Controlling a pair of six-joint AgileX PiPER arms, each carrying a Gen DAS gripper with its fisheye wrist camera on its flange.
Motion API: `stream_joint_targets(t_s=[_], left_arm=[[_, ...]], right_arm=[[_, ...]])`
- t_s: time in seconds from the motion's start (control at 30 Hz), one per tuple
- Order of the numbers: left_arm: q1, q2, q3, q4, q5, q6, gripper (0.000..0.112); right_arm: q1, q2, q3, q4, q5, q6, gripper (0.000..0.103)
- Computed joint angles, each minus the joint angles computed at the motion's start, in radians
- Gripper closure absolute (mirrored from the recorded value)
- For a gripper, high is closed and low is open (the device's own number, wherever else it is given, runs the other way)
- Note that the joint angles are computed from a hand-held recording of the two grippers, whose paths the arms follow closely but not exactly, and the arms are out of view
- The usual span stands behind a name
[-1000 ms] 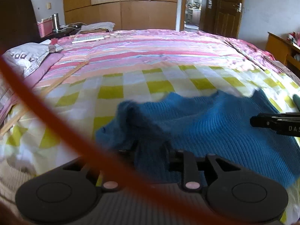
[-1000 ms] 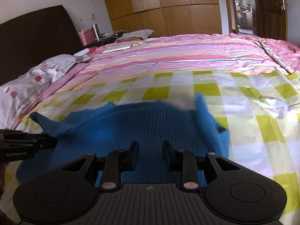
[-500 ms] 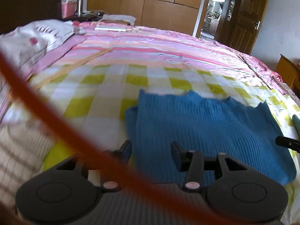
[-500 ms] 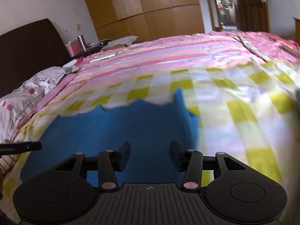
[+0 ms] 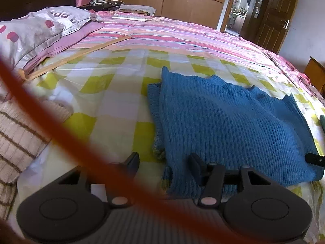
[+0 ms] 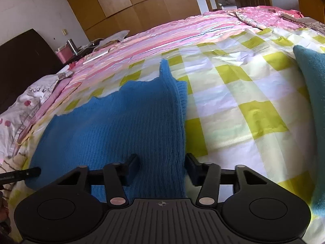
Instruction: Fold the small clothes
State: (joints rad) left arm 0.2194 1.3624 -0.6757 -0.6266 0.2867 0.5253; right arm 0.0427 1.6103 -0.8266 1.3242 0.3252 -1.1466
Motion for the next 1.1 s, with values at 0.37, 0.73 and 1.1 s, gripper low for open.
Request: stream_joint_targets(t_s=[0.37, 0.73, 1.1], left_arm=[[-0.117, -0.132, 0.027, 0.425, 0.021, -0.44, 0.054], [-0.352, -0.138, 0.033, 1.014, 0.132, -1.066, 0.054], [-0.486, -0.282, 0.012, 1.09, 0.362, -1.295, 0.054]], right_arm=[[-0.058, -0.09, 0.067, 0.001, 0.067, 0.017, 0.067], [-0.144, -0.156, 0.176, 0.069, 0.143, -0.101, 0.067], [-0.216, -0.181, 0.188, 0.018, 0.249, -0.139, 0.067]])
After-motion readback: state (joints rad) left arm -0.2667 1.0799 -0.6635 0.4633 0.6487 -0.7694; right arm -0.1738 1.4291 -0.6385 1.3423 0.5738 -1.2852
